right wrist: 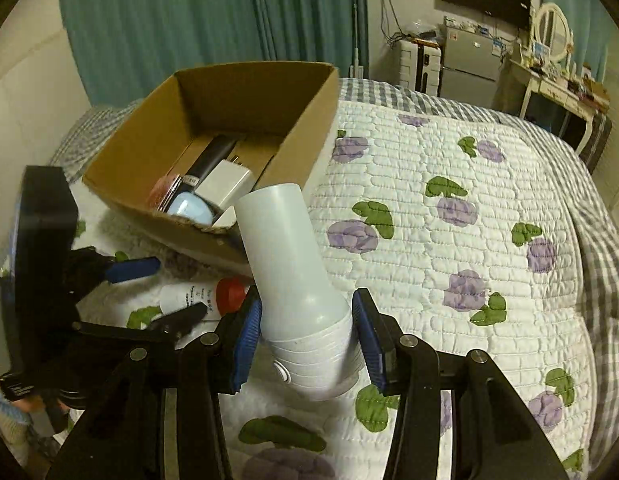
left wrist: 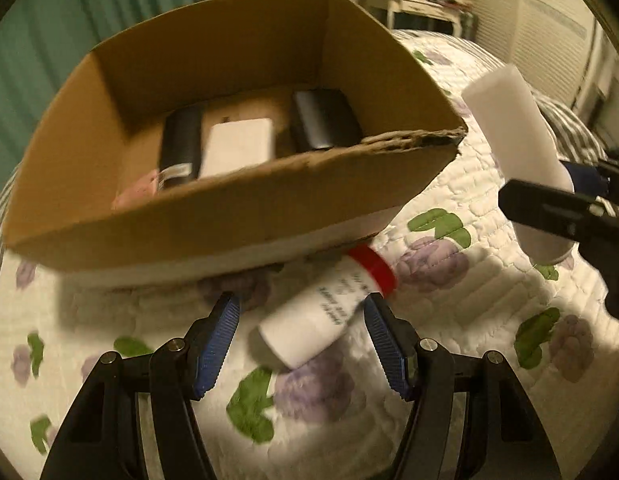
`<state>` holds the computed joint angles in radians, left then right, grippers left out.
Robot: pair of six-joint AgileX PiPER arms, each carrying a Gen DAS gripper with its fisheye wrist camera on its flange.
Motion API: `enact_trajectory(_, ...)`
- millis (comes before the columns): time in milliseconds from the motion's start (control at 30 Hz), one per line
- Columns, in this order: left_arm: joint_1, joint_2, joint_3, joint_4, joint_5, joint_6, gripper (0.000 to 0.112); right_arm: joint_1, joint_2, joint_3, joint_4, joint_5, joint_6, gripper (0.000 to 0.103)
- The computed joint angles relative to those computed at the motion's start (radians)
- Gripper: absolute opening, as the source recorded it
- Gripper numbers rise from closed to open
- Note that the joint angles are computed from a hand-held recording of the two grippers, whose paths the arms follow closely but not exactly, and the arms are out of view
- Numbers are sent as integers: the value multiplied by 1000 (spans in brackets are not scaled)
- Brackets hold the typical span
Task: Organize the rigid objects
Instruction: 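Grasp the white bottle with the right tool while the left tool grasps the red-capped tube, then lower both held items into the box and open both tools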
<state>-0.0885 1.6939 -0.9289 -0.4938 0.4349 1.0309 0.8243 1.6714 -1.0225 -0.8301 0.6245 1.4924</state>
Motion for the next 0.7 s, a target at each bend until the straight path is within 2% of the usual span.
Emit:
enact_trajectory(133,-45,51,-34,39,21,25,68,-42,-26,47,-11,-59,47,45)
enact_trajectory(233,-87,86,-43,103,-18,-2,66,-54,-32,60,-13,-79,61,45)
enact_trajectory(300,-91,88,-53,106,-7,-2,63,-52,-32,63,-18,-82,67,45)
enact_trajectory(433,-92,52,-33,103,-2,11,49,-42,-40,61,-21,-67,71,45)
enact_trajectory(533,-87,12,-20,111,0,-20,45,-23,-53,55,-22,-45,73,45)
enact_trajectory(700,-48,-70,-26,90,58,-66,38,24,-80,26,-12,18,57,45)
